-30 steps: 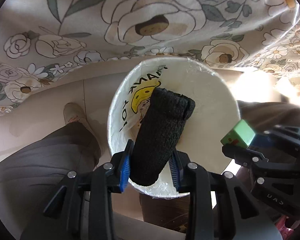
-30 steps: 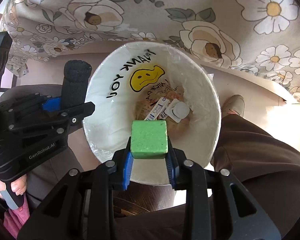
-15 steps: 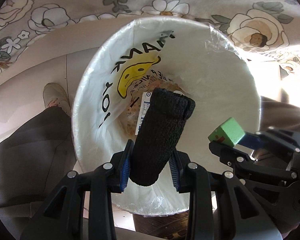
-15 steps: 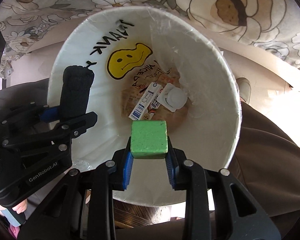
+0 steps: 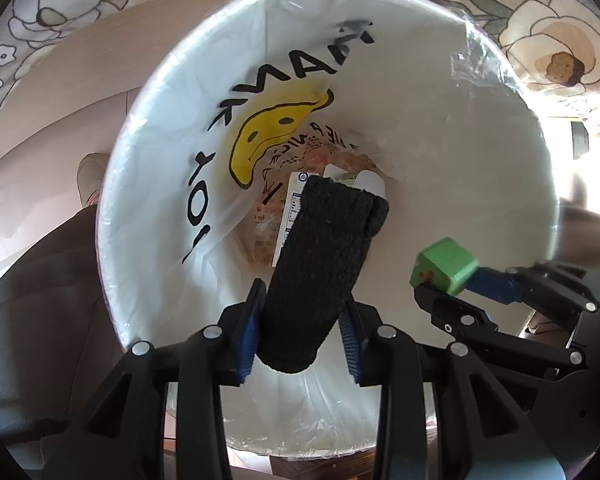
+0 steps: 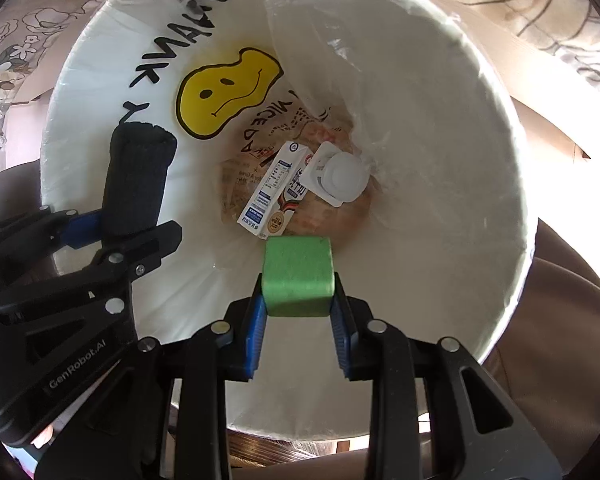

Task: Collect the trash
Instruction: 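Open the left tool to drop the black tube while the right tool releases the green cube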

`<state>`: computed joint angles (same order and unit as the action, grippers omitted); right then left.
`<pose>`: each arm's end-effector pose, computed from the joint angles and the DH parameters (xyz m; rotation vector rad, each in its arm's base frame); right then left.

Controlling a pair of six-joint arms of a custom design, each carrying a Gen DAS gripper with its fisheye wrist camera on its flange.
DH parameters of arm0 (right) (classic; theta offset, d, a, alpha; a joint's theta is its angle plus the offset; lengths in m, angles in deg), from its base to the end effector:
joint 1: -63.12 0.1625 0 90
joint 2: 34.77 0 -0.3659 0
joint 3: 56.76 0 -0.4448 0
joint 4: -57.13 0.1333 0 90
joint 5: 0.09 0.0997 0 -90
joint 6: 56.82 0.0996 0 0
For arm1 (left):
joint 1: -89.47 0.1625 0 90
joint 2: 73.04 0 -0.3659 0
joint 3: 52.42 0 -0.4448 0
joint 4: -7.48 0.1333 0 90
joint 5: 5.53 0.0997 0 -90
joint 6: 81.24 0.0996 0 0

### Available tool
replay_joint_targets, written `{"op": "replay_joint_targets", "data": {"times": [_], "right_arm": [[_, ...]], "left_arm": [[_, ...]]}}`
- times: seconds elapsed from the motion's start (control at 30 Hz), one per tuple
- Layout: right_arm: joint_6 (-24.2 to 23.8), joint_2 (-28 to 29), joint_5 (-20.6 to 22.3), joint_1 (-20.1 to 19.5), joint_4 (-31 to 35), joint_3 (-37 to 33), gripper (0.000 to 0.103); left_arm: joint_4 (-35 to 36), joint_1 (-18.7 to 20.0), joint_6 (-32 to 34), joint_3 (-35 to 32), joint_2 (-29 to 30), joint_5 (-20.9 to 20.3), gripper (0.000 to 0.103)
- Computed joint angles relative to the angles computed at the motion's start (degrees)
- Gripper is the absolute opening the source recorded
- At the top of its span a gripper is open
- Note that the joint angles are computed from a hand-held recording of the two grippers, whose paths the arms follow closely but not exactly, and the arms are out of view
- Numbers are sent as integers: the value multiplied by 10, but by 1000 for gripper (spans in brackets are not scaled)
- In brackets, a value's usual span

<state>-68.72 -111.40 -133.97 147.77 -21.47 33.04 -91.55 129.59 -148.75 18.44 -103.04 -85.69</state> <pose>0.0100 -0.5820 0.3104 0.3428 -2.3532 -0.6531 -0.4279 -0.5572 -0.0815 -0.3320 2.5531 0.1920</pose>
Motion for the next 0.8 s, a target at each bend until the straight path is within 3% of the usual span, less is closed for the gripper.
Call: {"op": "replay_joint_targets", "data": {"times": [0.13, 0.37, 0.5, 0.8], "right_arm": [[26, 6, -21, -1, 6, -2, 38], [18, 1, -14, 4, -3, -4, 38], [-1, -11, -2, 8, -15, -4, 38], [-34, -43, 39, 36, -10, -22, 39]], "left_arm": [[16, 0, -1, -14, 9, -1, 43], [6, -1, -8, -5, 2, 3, 46], [21, -10, -21, -1, -11, 23, 57], [85, -54, -16, -26, -26, 97, 70]]}}
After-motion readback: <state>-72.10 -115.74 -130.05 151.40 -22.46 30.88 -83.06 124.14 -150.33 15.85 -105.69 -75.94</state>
